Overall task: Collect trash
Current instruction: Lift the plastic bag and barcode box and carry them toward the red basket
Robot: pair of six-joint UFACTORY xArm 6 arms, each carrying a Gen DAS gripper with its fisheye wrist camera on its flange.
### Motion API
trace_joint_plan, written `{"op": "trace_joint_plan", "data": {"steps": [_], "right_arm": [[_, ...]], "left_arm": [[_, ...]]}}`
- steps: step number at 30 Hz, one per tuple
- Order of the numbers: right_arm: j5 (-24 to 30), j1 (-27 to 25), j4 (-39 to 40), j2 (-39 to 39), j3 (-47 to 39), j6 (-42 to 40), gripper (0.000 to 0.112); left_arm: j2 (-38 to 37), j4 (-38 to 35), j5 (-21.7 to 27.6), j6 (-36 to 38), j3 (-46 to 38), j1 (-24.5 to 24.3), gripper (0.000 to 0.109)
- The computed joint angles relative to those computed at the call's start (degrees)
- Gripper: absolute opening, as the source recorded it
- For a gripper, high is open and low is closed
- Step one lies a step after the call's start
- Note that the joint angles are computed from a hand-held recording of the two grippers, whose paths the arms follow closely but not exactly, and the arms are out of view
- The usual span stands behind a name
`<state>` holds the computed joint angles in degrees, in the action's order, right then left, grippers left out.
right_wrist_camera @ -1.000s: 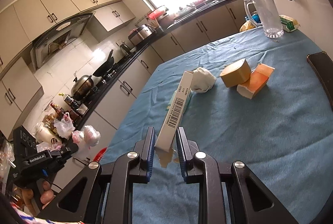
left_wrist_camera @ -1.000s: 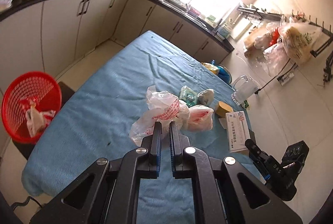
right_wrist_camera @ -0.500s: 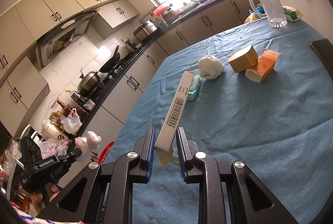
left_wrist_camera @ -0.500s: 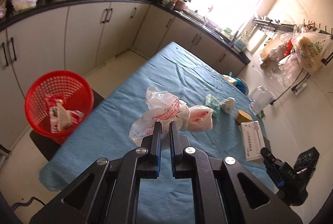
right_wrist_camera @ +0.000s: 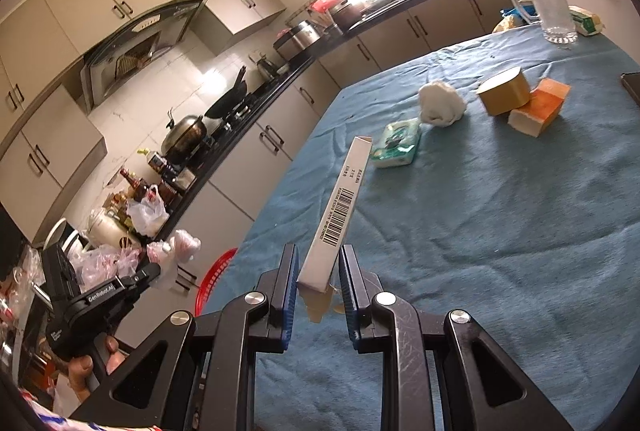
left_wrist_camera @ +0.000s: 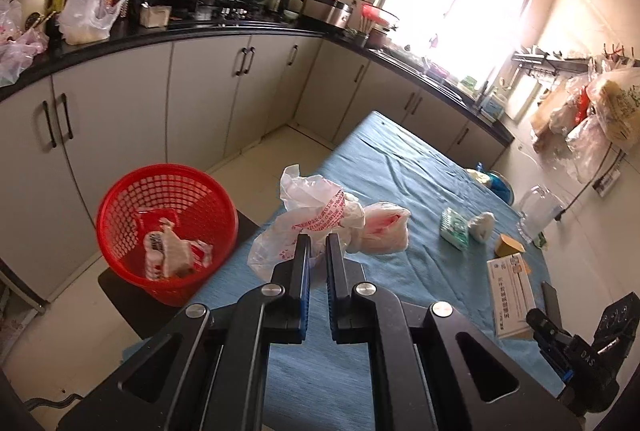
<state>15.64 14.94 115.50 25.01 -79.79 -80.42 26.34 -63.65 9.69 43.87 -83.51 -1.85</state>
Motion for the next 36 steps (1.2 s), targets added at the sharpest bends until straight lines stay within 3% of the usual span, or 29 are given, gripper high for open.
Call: {"op": "trace_joint_plan", "data": {"steps": [8,18,27,36], "right_arm": [[-0.8,2.5,-7.9,3.1,-3.7,6.9,0.022],[-1.9,6.0,-22.8,8.7,-10.7,19.6,0.022],[0.1,9.0,-42.5,17.4,-22.1,36.4,0.022],[6.0,10.9,-60.2,28.7,-39.1,51.0,0.022]], "left_arm": [[1.5,-1.1,-0.8,-0.2,-0.9,2.7,0.007],[5.1,6.1,-2.6,-7.5,-2.7,6.1,0.007],[9.0,14.2,-2.6,-15.6,-5.2,10.1,0.007],[13.1,24.4,-2.4,-24.4,-8.2,12.8,0.007]]}}
